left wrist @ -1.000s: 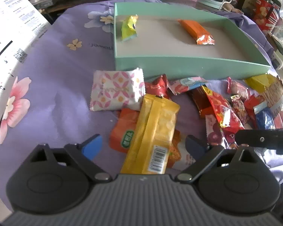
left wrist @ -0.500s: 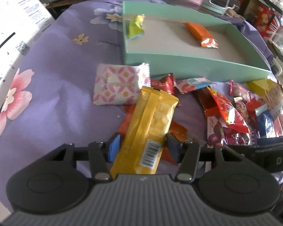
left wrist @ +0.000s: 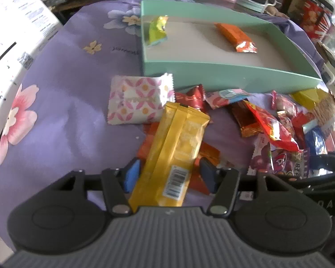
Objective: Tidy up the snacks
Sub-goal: 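Grasp the long yellow bar with the left tool, then place the yellow bar in the tray with the left tool while the right places the purple candy bag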
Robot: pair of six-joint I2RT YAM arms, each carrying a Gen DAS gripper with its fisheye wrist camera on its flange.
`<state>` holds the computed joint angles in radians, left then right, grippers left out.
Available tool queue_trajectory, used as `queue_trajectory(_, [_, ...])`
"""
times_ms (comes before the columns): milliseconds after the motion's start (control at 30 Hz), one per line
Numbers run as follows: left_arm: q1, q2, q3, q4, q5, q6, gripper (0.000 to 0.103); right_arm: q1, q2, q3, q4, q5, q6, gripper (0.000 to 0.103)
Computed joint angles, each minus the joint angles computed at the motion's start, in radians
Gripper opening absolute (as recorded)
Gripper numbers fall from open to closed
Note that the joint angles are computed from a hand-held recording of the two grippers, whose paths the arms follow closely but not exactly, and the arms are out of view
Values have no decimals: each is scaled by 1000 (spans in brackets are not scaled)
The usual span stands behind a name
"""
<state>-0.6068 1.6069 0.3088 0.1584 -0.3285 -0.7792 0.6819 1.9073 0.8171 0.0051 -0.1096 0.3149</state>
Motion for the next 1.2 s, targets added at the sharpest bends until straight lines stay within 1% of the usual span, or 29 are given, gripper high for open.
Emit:
queue_trajectory(67, [-26, -2, 14, -21, -13, -3, 42, -16, -17, -20, 6, -12, -1, 81])
queue_trajectory(167, [-62, -6, 34, -55, -35, -17, 37, -44, -42, -51, 21, -42, 6, 79])
queue_trajectory(233, [-74, -13, 42, -73, -38, -24, 36, -69, -60, -71, 27, -74, 9, 79])
queue_trajectory(533, [-108, -91, 36, -139, -61, -58, 34, -139, -155, -154, 48, -145, -1, 78])
queue_trajectory(800, [-148, -203, 33, -237, -109, -90, 34, -169, -250, -207, 48, -181, -12, 77])
queue_trajectory(1067, [-192, -294, 38, -314, -155, -117, 34, -161, -362, -236, 29, -159, -14, 77])
queue_trajectory(1200, [-152, -333, 50, -326, -154, -69, 34, -174, -363, -196, 27, -137, -14, 77])
